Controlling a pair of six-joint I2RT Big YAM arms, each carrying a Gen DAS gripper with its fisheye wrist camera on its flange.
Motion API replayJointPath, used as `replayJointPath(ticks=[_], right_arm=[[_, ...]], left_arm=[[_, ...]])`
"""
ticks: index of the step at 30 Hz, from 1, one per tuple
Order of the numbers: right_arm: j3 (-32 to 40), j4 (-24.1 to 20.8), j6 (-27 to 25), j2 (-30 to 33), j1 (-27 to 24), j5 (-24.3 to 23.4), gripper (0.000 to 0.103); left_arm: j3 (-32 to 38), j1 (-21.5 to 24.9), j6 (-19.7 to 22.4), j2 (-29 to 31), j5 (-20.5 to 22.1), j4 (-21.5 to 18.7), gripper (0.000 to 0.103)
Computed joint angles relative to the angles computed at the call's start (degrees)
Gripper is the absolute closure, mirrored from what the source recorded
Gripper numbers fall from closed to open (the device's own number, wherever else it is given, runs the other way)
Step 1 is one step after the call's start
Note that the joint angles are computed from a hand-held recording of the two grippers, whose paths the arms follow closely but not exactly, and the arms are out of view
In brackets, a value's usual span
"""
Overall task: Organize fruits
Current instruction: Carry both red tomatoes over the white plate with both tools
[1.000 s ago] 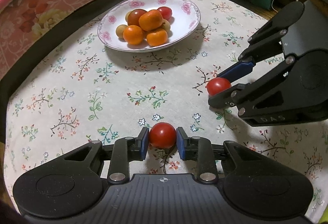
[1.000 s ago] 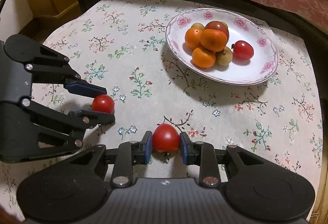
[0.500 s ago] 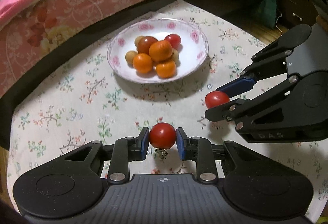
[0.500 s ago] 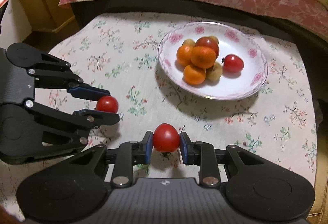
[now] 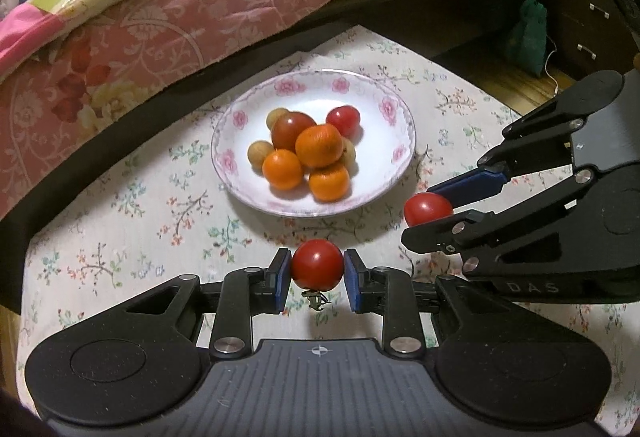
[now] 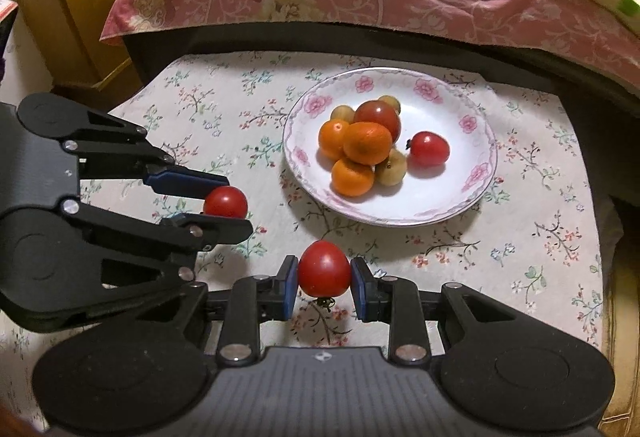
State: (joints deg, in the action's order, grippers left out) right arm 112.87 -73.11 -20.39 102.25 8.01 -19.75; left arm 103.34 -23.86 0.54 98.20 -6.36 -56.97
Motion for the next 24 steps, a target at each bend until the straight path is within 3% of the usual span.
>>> replayJointPath(ticks=[14,24], right_arm=[[8.51,1.45,4.68,5.32,-1.52,-0.32,0.075],[18.29,-0.49,7.98,12.62,-2.64,-1.41,0.075]], left_arm=[[12.68,0.98,0.91,8.31,-1.06,-0.95,0.067],[22.10,1.69,1.35,15.27,-1.90,-3.38,0.069]])
